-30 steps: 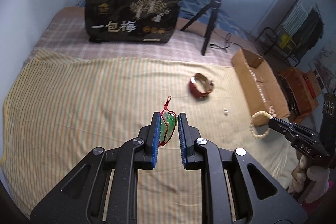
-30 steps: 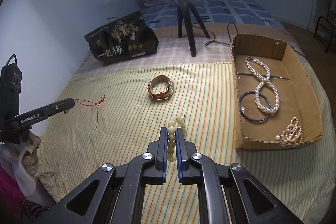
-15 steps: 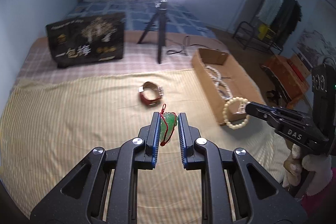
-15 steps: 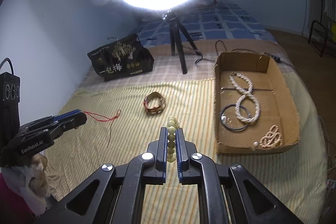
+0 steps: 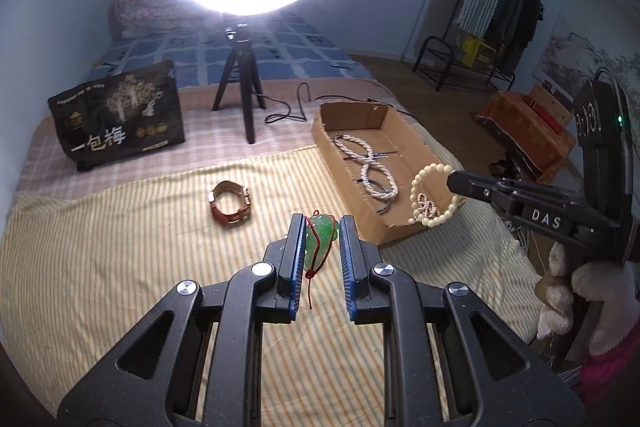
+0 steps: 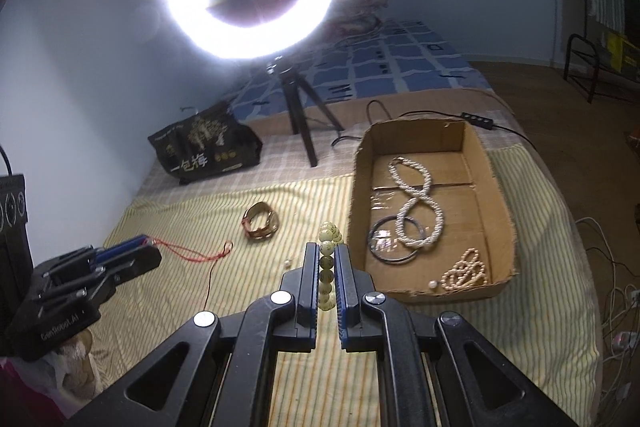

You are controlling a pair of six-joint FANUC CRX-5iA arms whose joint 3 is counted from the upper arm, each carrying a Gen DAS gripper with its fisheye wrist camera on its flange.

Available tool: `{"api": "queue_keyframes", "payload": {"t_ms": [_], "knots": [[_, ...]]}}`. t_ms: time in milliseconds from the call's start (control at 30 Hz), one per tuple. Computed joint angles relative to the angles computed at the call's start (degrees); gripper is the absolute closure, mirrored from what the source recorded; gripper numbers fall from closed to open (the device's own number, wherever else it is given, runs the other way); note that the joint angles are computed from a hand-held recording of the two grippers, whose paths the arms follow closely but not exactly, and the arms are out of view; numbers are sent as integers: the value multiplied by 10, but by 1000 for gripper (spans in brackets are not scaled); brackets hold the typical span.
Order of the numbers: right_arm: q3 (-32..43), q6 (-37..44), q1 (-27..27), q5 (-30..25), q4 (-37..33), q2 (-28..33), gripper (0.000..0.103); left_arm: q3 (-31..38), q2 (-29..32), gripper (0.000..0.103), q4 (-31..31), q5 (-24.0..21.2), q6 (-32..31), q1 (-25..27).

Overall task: Organize jewelry
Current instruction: 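Carry the pendant with the left tool into the box while the right tool carries the bracelet there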

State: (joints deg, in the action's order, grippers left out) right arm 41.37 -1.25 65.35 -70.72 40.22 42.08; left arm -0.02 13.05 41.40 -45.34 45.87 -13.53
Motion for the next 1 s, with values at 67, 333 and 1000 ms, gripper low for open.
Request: {"api": "queue_keyframes", "payload": {"t_ms": [67,333,1000], "knots": [[-16,-9,-1,1,4,-10,98,3,3,88,0,3,0,-7],[-75,-39,-9,5,18,-46,98,19,19,88,4,11,3,-33],[-155,-72,-31,8,7,-91,98,78,80,88,34,23,24,-82]]}}
